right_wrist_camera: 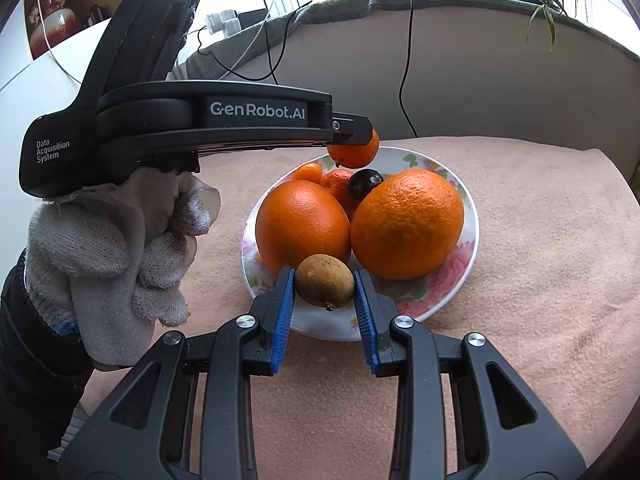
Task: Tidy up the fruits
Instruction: 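Carry the brown fruit and tangerine with both grippers over the plate, then open both grippers to release the brown fruit and tangerine into the plate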
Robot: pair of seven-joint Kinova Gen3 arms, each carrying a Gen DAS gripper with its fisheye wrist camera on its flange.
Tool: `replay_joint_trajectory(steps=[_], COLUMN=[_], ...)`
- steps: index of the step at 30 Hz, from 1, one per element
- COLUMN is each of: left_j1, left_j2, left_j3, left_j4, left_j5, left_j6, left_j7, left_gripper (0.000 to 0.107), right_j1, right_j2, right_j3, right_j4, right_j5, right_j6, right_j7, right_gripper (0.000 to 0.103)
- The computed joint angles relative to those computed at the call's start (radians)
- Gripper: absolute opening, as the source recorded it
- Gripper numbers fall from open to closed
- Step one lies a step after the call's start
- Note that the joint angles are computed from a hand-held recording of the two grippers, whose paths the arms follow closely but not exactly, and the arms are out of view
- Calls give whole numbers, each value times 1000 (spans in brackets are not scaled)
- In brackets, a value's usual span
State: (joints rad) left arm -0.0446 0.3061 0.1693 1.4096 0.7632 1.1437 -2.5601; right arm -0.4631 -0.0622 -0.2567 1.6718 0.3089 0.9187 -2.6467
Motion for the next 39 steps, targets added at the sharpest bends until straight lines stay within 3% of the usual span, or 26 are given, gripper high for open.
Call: replay_joint_trajectory(steps=[5,7,16,18,22,25,31,32,34,36,39], left_j1=[-5,-6,-29,-32,-46,-55,-67,-67,-72,-74,-69], left_j2=[-7,-10,-52,-70,-108,-141,-202,-210,-227,-247,-285], left_j3=[0,-1,-17,-24,-44,-63,-105,-112,-128,-142,-161], left_j4=[-2,-1,34,52,90,124,189,196,215,239,281], left_j5=[10,14,54,66,97,120,154,158,172,179,171], left_j6=[7,8,19,13,14,9,10,11,15,6,-28], left_j7=[-3,-5,-38,-50,-81,-111,-165,-167,-172,-185,-199], left_gripper=[37,37,37,37,37,45,45,46,58,61,67], right_j1=[-3,-6,-8,-10,-12,-9,0,2,4,8,12], right_j2=[0,-2,-26,-32,-46,-56,-77,-79,-83,-89,-92], right_j3=[-3,-8,-31,-38,-54,-61,-83,-86,-91,-97,-105], right_j4=[-3,-3,-9,-13,-14,-14,-14,-16,-18,-16,-20], right_j5=[11,26,64,73,101,108,135,138,145,156,169], right_j6=[8,13,36,48,75,91,128,137,151,161,187], right_j7=[-10,-23,-65,-76,-109,-123,-163,-168,-178,-195,-208], right_gripper=[32,43,44,45,57,57,65,65,68,77,78])
